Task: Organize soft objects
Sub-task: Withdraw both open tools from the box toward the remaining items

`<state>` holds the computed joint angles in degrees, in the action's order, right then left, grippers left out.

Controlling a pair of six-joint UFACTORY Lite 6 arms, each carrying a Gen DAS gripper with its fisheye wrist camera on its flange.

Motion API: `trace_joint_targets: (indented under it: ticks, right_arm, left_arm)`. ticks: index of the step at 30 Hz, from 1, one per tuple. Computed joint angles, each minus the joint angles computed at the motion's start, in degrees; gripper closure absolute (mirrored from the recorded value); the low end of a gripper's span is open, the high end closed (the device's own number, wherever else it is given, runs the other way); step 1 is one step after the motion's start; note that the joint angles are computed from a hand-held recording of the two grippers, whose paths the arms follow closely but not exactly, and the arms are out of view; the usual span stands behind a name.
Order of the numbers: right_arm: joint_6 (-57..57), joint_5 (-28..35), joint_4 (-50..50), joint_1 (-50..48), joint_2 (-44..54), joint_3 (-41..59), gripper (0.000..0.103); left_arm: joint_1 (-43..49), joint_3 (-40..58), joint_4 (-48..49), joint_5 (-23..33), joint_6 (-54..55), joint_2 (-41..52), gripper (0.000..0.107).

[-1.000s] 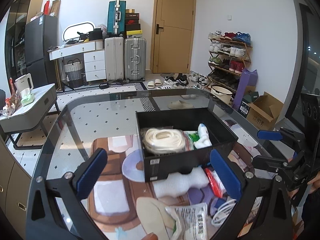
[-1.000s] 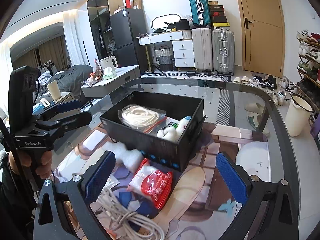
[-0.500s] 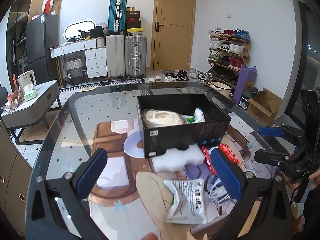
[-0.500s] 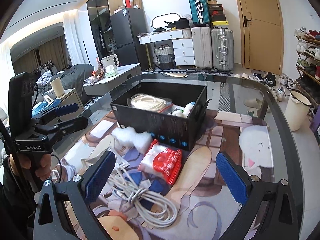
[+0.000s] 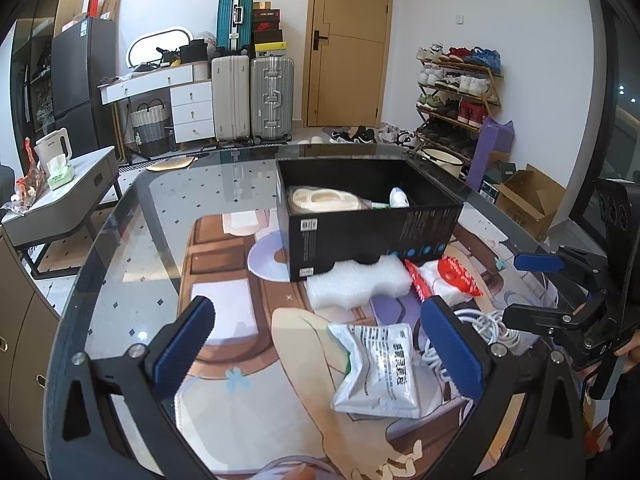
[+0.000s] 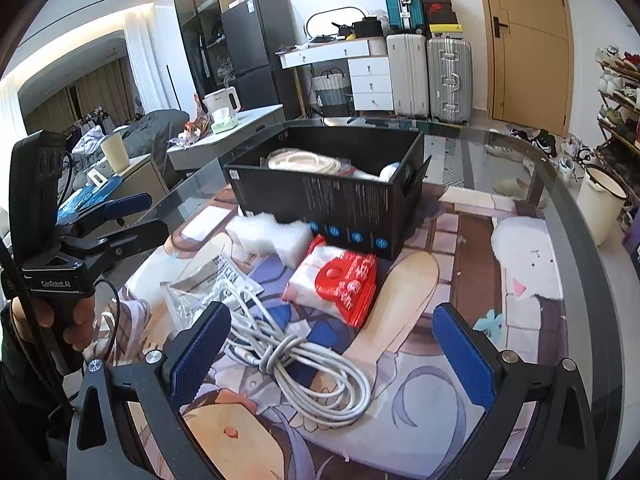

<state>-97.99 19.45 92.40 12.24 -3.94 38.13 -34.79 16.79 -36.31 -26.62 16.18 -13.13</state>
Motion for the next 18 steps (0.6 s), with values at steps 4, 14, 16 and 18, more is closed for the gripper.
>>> trace_joint_targets:
  ticks: [4, 14, 16, 18]
  right_arm:
    - [-0.4, -0.6, 0.2, 0.9, 0.7, -0.5, 0.001]
    - [1.4, -2.2, -1.0, 2.8, 4.5, 0.5, 0.001]
    - [1.8, -2.5, -1.3, 3.3, 5.2, 0.7, 0.001]
    - [2.5, -2.6, -1.9, 3.6, 5.9, 1.0, 0.001]
  left_arm:
    - [-0.5, -0.4, 0.9, -0.3, -1.2, 0.8, 0.004]
    - [-0.9, 0.2, 2.9, -0.4, -2.4, 3.2, 0.004]
    - [-1.0, 0.2, 3.1, -0.4, -2.6, 3.5, 0.004]
    - [-0.9, 0.2, 3.5, -0.4, -2.9, 3.7, 0.004]
